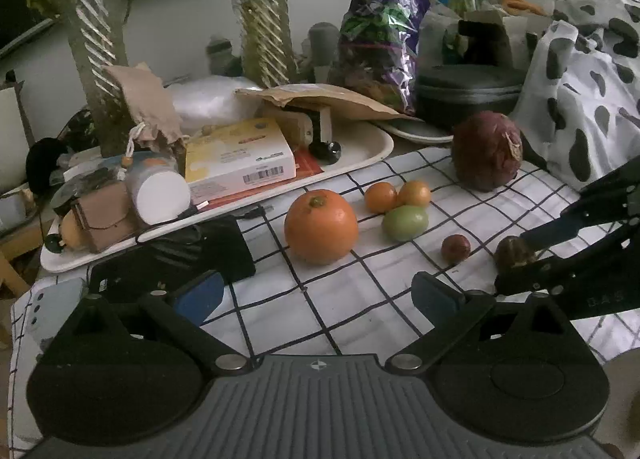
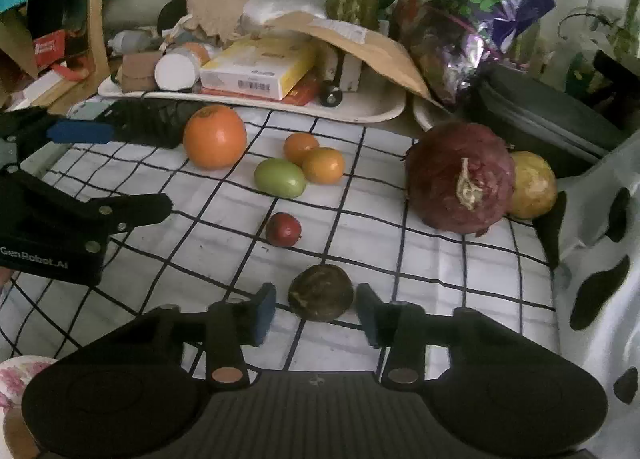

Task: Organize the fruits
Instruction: 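Grasp the orange with the left tool while the right tool grasps the passion fruit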

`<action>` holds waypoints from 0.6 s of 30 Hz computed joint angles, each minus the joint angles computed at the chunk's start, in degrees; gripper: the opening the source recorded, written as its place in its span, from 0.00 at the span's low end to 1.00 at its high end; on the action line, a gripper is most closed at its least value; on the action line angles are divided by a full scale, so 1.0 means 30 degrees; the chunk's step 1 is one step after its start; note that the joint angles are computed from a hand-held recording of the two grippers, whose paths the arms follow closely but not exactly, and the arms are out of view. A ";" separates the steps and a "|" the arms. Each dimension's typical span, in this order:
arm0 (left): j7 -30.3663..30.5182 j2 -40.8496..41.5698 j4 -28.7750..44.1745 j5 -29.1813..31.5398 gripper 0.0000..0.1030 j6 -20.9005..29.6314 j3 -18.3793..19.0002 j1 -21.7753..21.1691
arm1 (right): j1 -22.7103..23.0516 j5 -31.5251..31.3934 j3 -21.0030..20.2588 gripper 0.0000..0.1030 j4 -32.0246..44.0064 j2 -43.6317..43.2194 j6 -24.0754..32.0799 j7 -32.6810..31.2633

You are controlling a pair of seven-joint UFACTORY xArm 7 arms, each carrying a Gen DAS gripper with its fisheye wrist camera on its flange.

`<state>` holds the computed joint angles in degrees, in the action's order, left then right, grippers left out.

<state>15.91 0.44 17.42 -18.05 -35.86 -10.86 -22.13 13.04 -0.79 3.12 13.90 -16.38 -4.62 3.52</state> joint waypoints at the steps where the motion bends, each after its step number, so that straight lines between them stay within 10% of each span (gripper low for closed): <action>1: -0.0050 0.0144 0.0074 0.0140 0.99 -0.0069 0.0030 0.0031 | -0.0223 -0.0053 0.0237 0.34 0.0032 0.0061 -0.0093 0.0036; 11: -0.1305 0.2508 0.1092 0.2824 0.98 -0.2514 0.0642 0.0487 | 0.1485 0.0243 -0.1626 0.32 0.0053 -0.0573 -0.0104 -0.0735; 18: -0.2281 0.3868 0.2410 0.3868 0.79 -0.2663 0.0990 0.0981 | 0.2050 0.0633 -0.2520 0.32 0.0187 -0.0683 -0.0053 -0.1320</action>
<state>9.06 12.05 24.65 -6.44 -43.85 -7.89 -19.19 19.20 1.11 -4.44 14.46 -18.42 -4.78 -0.44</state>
